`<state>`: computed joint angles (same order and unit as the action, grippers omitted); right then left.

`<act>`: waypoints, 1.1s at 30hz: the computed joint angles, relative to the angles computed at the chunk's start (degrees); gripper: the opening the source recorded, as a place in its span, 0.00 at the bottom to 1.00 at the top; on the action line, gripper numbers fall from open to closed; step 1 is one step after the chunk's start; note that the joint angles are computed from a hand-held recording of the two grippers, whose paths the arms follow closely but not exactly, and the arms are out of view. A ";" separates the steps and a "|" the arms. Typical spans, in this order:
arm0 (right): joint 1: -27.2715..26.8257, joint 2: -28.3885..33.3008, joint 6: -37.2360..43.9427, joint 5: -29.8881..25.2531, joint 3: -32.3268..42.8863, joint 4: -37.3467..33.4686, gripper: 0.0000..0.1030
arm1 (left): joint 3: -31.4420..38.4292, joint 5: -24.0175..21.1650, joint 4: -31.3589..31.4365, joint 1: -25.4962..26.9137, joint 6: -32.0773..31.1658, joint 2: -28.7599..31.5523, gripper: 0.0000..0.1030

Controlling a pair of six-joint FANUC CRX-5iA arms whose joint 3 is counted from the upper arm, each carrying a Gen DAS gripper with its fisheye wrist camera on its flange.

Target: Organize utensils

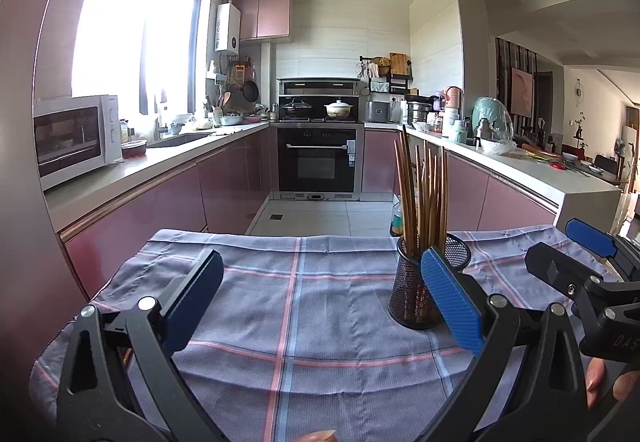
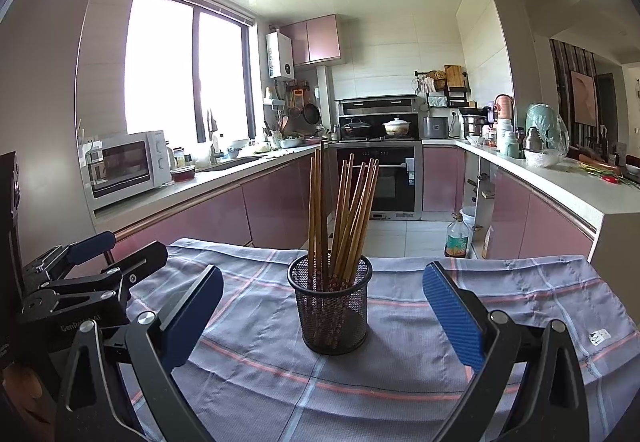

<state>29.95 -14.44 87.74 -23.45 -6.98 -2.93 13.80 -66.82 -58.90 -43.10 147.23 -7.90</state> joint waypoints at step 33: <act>-0.53 0.41 2.44 -0.52 0.95 -2.32 0.94 | -0.40 0.58 -0.22 0.25 0.24 -0.45 0.95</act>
<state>29.42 -14.03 90.17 -23.96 -6.03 -5.24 13.40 -66.24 -59.12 -42.85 147.47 -8.36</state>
